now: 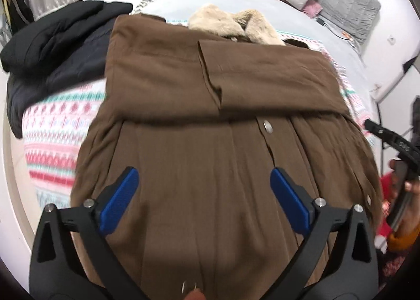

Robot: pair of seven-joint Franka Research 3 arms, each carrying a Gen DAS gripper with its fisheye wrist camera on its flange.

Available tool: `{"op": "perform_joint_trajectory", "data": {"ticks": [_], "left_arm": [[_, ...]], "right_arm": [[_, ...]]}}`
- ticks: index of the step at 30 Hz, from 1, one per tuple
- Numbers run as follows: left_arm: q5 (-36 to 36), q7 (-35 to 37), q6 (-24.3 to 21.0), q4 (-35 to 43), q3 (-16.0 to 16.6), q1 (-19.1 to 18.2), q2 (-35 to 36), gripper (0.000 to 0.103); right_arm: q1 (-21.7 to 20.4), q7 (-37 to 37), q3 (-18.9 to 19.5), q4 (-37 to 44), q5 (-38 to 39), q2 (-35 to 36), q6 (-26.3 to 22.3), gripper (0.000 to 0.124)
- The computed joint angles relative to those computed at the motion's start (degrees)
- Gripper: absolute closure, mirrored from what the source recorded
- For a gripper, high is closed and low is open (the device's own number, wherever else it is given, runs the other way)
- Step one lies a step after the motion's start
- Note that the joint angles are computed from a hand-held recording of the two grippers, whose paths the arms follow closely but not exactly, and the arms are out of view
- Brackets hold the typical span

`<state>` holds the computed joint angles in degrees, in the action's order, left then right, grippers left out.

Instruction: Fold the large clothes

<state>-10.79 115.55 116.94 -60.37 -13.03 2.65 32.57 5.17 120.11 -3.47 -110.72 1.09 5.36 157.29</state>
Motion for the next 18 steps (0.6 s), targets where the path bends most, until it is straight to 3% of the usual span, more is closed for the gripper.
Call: {"op": "perform_joint_trajectory", "data": {"ticks": [2, 8, 12, 18], "left_arm": [[-2.2, 2.5, 0.5, -6.2, -0.4, 2.4, -4.3, 0.002], [-7.0, 8.8, -2.1, -15.2, 1.0, 6.5, -11.1, 0.002], [-8.5, 11.5, -7.3, -14.5, 2.7, 8.3, -11.0, 0.002], [-12.9, 12.2, -15.3, -9.8, 3.6, 12.5, -8.1, 0.002]], "right_arm": [[-0.3, -3.9, 1.0, -2.2, 5.0, -1.8, -0.8, 0.042], [0.1, -4.5, 2.1, -9.8, 3.5, -9.6, -3.9, 0.042], [1.1, -14.3, 1.5, -14.6, 13.3, -14.9, -7.2, 0.042], [0.5, -19.8, 0.7, -19.4, 20.4, -21.1, -14.0, 0.042]]}}
